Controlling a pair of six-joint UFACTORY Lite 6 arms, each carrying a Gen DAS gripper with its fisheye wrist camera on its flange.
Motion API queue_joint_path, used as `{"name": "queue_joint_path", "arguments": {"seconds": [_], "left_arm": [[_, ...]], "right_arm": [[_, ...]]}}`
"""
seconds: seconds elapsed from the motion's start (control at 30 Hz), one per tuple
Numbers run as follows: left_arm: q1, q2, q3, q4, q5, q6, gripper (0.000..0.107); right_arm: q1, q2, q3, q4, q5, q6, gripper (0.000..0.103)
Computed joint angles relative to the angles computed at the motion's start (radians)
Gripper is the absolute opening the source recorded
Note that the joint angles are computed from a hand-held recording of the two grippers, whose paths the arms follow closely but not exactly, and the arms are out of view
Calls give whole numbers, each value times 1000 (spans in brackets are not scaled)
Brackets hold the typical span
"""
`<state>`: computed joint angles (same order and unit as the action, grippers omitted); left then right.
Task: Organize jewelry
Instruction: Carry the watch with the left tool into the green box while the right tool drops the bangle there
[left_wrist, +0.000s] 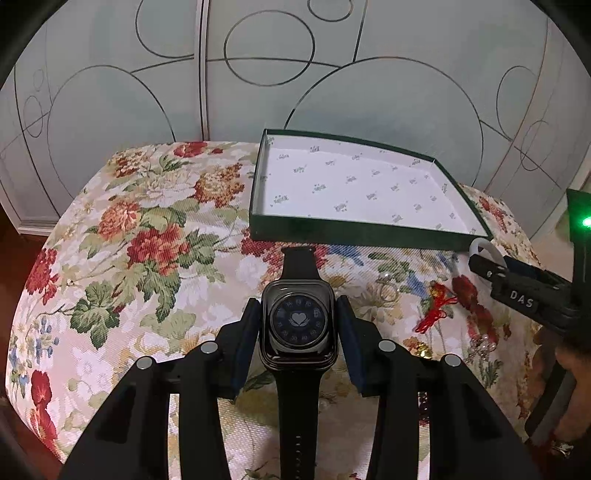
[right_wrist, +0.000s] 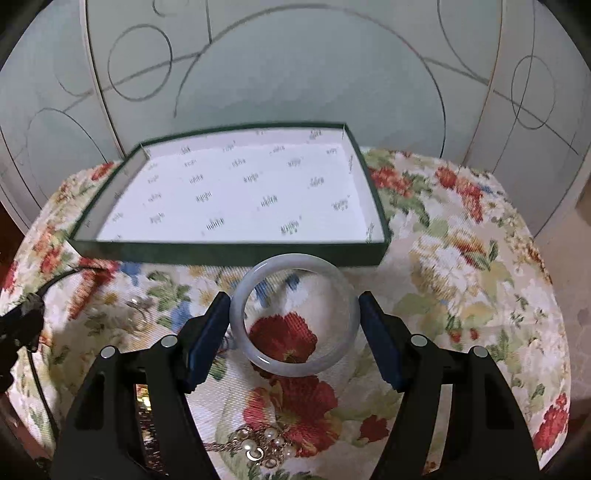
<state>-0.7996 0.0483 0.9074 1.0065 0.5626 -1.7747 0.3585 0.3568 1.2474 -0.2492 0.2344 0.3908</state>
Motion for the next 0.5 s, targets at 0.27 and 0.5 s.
{"name": "queue_joint_path", "arguments": {"seconds": [0.27, 0.5], "left_arm": [[-2, -23, 55, -17, 28, 52, 43], [95, 79, 192, -26, 1, 158, 43]], "right_arm": [[3, -36, 49, 118, 18, -119, 71], [-23, 107, 263, 191, 64, -176, 71]]}}
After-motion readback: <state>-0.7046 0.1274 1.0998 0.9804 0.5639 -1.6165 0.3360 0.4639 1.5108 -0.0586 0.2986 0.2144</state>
